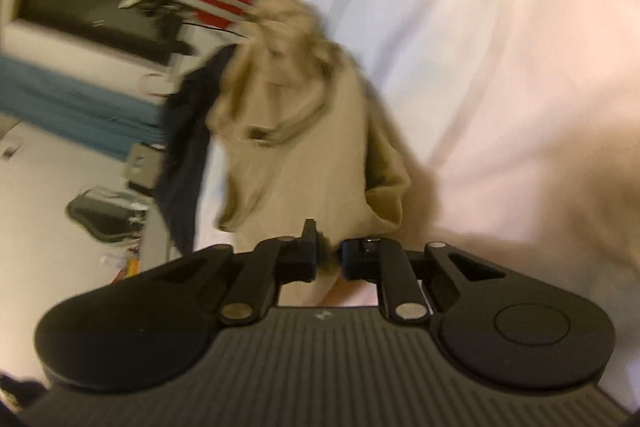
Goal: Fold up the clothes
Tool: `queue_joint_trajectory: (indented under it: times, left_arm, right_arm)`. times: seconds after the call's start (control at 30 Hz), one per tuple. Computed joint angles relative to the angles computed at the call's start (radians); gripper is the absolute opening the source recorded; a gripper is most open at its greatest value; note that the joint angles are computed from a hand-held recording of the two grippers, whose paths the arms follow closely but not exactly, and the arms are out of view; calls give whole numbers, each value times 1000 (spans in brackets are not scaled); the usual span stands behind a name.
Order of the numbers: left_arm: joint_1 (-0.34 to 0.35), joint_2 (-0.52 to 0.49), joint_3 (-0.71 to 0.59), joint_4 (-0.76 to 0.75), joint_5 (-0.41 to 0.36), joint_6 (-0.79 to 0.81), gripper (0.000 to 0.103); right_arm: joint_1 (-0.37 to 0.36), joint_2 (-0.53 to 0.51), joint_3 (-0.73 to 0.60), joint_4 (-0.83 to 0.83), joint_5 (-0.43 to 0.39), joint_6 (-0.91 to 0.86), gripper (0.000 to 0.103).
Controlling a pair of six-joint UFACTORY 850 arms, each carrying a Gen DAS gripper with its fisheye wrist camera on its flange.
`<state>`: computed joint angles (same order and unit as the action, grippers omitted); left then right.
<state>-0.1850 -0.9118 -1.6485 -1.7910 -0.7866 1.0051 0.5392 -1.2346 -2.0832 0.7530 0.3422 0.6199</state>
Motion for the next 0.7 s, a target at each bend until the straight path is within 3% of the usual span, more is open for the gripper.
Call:
queue_joint_trajectory:
  times: [0.07,0.13,0.23,0.43,0.5,0.63,0.7]
  left_arm:
    - [5,-41,-47,35,-88,-66,63]
    - [6,-84,-93,39,-165,-117,63]
    - [-1,-98,-102,-1,-179,-102,63]
    - [8,-70,-27,-202,-160,-3,62]
    - [10,-50,3,-243,-120,21,62]
    - [7,-28,24,-242,-8,16,50]
    - [8,-34,20,-228,-11,-9,43]
  right_arm:
    - [0,4,5,-64,41,33,13]
    - [-1,5,3,-92,55,52,13]
    - [-3,16,23,-123,72,85,12]
    - [-3,31,60,-100,129,86,12]
    - [-3,37,70,-90,142,85,12]
    - [-1,42,77,-60,148,63,12]
    - [1,44,79,-35,144,34,12]
